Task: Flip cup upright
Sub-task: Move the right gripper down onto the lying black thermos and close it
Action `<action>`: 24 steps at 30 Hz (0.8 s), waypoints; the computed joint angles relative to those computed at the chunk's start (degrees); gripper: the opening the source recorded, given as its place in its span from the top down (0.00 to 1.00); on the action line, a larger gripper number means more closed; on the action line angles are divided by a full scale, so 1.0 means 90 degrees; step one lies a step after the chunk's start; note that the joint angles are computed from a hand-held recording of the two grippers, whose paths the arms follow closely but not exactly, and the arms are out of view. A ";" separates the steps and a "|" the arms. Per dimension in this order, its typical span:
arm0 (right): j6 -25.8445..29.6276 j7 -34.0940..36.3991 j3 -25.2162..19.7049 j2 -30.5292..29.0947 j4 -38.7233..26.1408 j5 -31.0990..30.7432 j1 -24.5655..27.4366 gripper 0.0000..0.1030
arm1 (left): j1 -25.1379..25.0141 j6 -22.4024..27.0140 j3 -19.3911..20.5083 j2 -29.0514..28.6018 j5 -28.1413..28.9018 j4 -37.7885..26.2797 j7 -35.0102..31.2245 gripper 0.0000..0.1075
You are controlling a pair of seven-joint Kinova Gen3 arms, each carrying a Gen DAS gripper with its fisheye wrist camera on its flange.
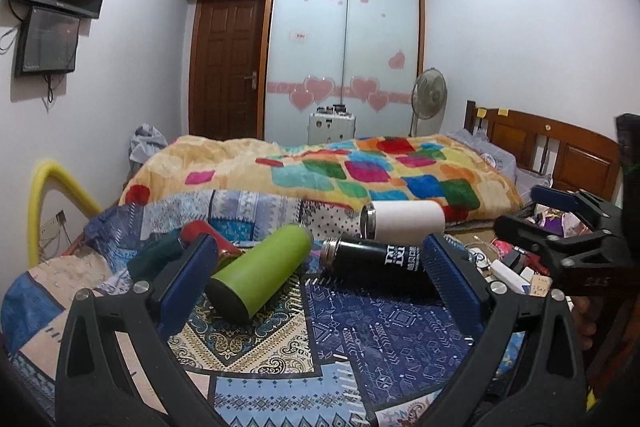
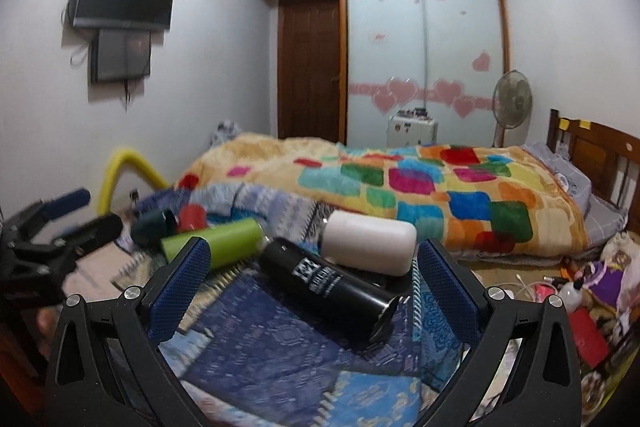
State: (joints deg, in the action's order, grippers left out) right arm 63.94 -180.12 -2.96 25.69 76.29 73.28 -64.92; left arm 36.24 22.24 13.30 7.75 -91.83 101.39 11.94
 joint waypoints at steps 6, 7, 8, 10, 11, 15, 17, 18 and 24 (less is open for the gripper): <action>-0.0407 0.1553 -0.1475 0.0198 -0.0413 -0.0773 0.1703 0.00 | -0.0097 -0.0308 -0.0100 0.0194 0.0020 -0.0062 0.0024 0.04; -0.0409 0.1812 -0.1770 0.0275 -0.0536 -0.0879 0.1998 0.00 | -0.0103 -0.0355 -0.0122 0.0232 0.0050 -0.0076 -0.0002 0.04; -0.0407 0.2071 -0.2065 0.0356 -0.0641 -0.0987 0.2293 0.00 | -0.0099 -0.0387 -0.0149 0.0259 0.0056 -0.0089 -0.0012 0.04; -0.0338 0.2589 -0.2655 0.0582 -0.0867 -0.1144 0.2838 0.00 | -0.0098 -0.0481 -0.0202 0.0329 0.0019 -0.0101 0.0011 0.04; -0.0277 0.2848 -0.2950 0.0692 -0.0991 -0.1228 0.3080 0.01 | -0.0099 -0.0522 -0.0220 0.0364 0.0042 -0.0109 -0.0017 0.04; 0.0338 0.3884 -0.4129 0.1186 -0.1710 -0.1432 0.3846 0.02 | -0.0058 -0.0606 -0.0314 0.0527 0.0094 -0.0167 -0.0060 0.04; 0.0788 0.4401 -0.4719 0.1503 -0.2161 -0.1364 0.4086 0.05 | -0.0019 -0.0606 -0.0363 0.0632 0.0294 -0.0243 -0.0235 0.04; 0.1008 0.4660 -0.5014 0.1663 -0.2410 -0.1306 0.4176 0.08 | 0.0019 -0.0621 -0.0413 0.0656 0.0365 -0.0260 -0.0284 0.04; 0.1373 0.5925 -0.4773 0.1989 -0.3377 -0.2240 0.4067 0.13 | 0.0210 -0.0807 -0.0766 0.0824 0.0945 -0.0406 -0.0755 0.04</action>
State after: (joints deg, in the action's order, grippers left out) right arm 76.30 -126.79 -45.92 43.59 45.90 53.12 -28.31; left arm 38.13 14.98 6.41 15.16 -83.33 97.73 5.15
